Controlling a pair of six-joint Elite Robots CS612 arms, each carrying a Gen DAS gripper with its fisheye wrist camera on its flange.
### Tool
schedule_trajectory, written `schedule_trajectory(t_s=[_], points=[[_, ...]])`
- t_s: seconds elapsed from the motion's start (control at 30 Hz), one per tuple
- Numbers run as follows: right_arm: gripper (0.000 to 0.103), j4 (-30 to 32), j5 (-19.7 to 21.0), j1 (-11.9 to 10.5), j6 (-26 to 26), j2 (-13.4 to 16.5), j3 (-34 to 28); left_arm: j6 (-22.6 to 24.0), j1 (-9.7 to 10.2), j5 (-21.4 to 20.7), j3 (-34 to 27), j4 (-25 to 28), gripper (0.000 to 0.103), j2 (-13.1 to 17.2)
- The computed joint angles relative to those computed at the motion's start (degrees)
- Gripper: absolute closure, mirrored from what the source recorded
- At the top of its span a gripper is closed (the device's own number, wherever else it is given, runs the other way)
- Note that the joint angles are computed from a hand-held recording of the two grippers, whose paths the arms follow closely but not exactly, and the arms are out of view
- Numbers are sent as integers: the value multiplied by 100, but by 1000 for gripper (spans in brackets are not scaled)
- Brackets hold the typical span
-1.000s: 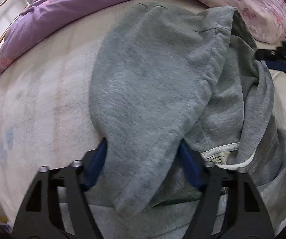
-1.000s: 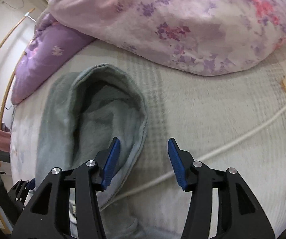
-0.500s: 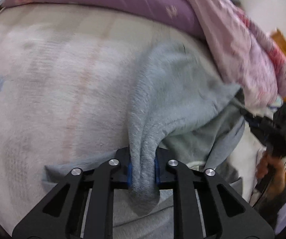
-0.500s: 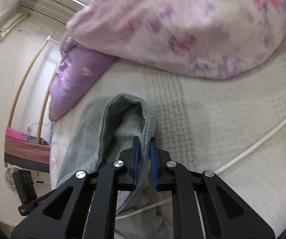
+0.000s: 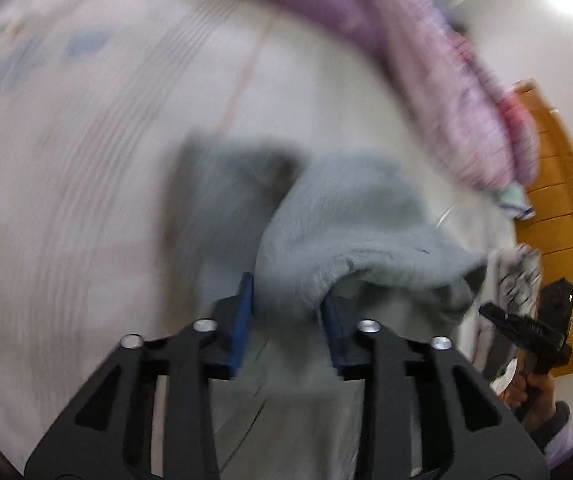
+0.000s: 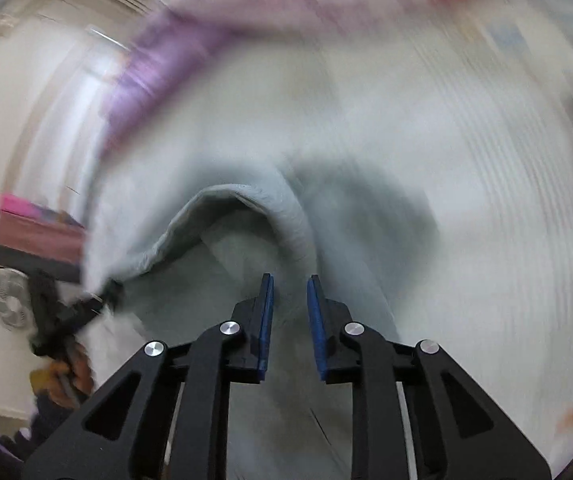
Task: Fold large clothes
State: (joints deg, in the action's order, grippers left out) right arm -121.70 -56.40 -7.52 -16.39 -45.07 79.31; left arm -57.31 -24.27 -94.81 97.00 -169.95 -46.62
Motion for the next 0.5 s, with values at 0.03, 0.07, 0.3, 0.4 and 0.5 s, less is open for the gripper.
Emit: schedule_trajectory(t_s=[0.03, 0.07, 0.3, 0.4, 0.5], points=[[85, 166, -83, -47, 68, -39, 92, -112, 9, -109, 102, -34, 55, -47], [85, 218, -106, -78, 114, -63, 134, -204, -18, -65, 234, -124, 51, -136], [56, -625, 134, 118, 102, 141, -386, 231, 51, 369, -169, -312, 25, -58], [54, -494, 220, 403, -158, 584, -1088, 665, 188, 53, -1169, 643, 25, 459], [54, 86, 82, 703, -402, 1093, -1899, 807, 264, -167, -1883, 1398, 26, 850]])
